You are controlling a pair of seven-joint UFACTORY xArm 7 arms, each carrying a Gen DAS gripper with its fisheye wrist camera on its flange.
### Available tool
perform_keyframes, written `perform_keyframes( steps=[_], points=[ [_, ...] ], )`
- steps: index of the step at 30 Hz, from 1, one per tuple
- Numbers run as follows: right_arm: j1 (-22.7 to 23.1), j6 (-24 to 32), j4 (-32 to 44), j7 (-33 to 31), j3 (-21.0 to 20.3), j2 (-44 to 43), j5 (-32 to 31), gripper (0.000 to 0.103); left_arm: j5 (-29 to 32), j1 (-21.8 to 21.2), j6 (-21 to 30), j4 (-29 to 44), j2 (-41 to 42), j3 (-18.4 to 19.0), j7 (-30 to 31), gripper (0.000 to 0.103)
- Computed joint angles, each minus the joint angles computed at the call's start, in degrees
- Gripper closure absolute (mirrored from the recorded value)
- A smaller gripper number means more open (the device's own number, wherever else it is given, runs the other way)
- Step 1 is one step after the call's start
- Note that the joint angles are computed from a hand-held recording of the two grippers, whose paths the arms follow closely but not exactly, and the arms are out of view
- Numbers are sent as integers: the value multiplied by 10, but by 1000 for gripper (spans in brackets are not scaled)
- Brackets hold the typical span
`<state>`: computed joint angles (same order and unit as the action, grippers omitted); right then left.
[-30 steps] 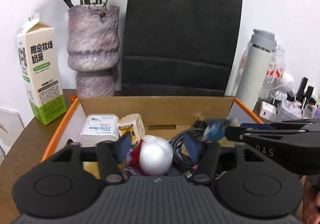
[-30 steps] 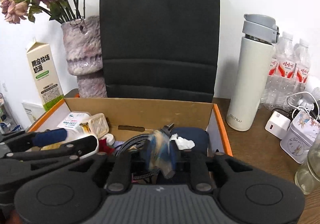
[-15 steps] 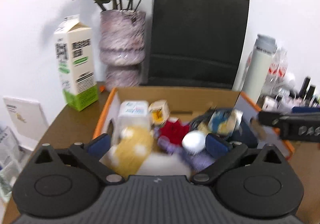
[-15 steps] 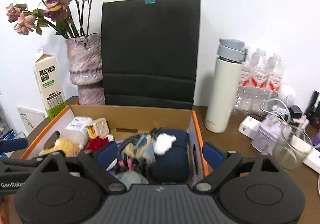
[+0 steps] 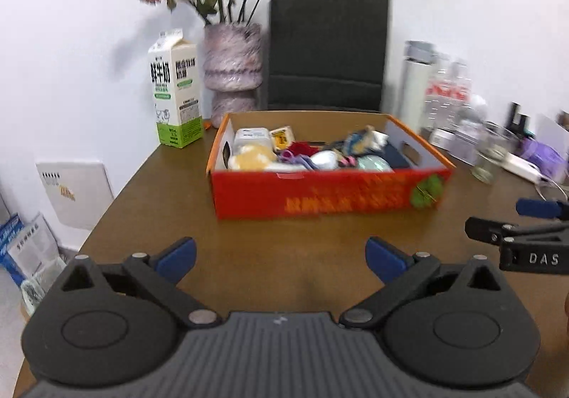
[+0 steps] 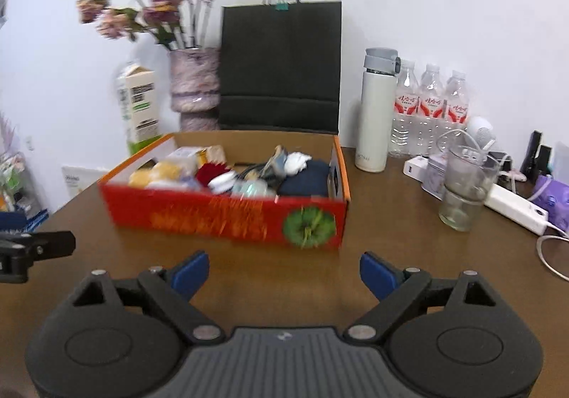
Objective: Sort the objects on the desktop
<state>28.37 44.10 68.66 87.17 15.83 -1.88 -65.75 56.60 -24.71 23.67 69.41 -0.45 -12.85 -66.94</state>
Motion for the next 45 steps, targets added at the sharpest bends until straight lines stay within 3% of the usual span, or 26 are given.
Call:
perform_keyframes(
  steps=[4,6,8,10,12,14,15,19,23,28,32,36,40,44,45],
  points=[
    [31,58,-68,21,46,-63,5,8,86,16,-28,-140,-126,-32,-117,0],
    [43,77,-96,24,70,-89,32,4,105,28,-40,-204,-189,-52,-155,0],
    [54,91,-117,24,93,-111,64,4,90,30,-18,-258,-247,-77,-172,0],
    [65,104,-134,47,117,-133,98,4,44,18,0,-303,-295,-85,-166,0],
    [71,94,-155,76,136,-161,121,4,-18,-14,-24,-353,-339,-58,-132,0],
    [76,87,-166,81,151,-183,153,4,-102,-63,-1,-375,-363,-26,-74,0],
    [76,85,-171,82,159,-194,164,4,-119,-65,8,-381,-375,-30,-62,0],
    [56,155,-150,86,221,-205,165,0,-127,-28,13,-397,-418,-79,-64,0],
    [41,153,-165,119,235,-207,148,0,-149,1,-8,-403,-408,-102,-50,0],
    [21,140,-173,169,233,-182,94,0,-151,83,-48,-392,-373,-158,-60,0],
    [24,126,-165,172,206,-149,56,0,-126,186,-112,-365,-345,-223,-83,0],
    [33,122,-143,173,178,-105,12,0,-120,279,-143,-319,-302,-290,-89,0],
    [45,102,-124,191,141,-74,-17,0,-111,354,-145,-273,-255,-357,-88,0],
    [60,81,-94,157,103,-37,-27,0,-74,400,-142,-232,-206,-400,-101,0],
    [64,83,-83,142,95,-25,-22,0,-63,407,-122,-218,-192,-411,-107,0]
  ],
)
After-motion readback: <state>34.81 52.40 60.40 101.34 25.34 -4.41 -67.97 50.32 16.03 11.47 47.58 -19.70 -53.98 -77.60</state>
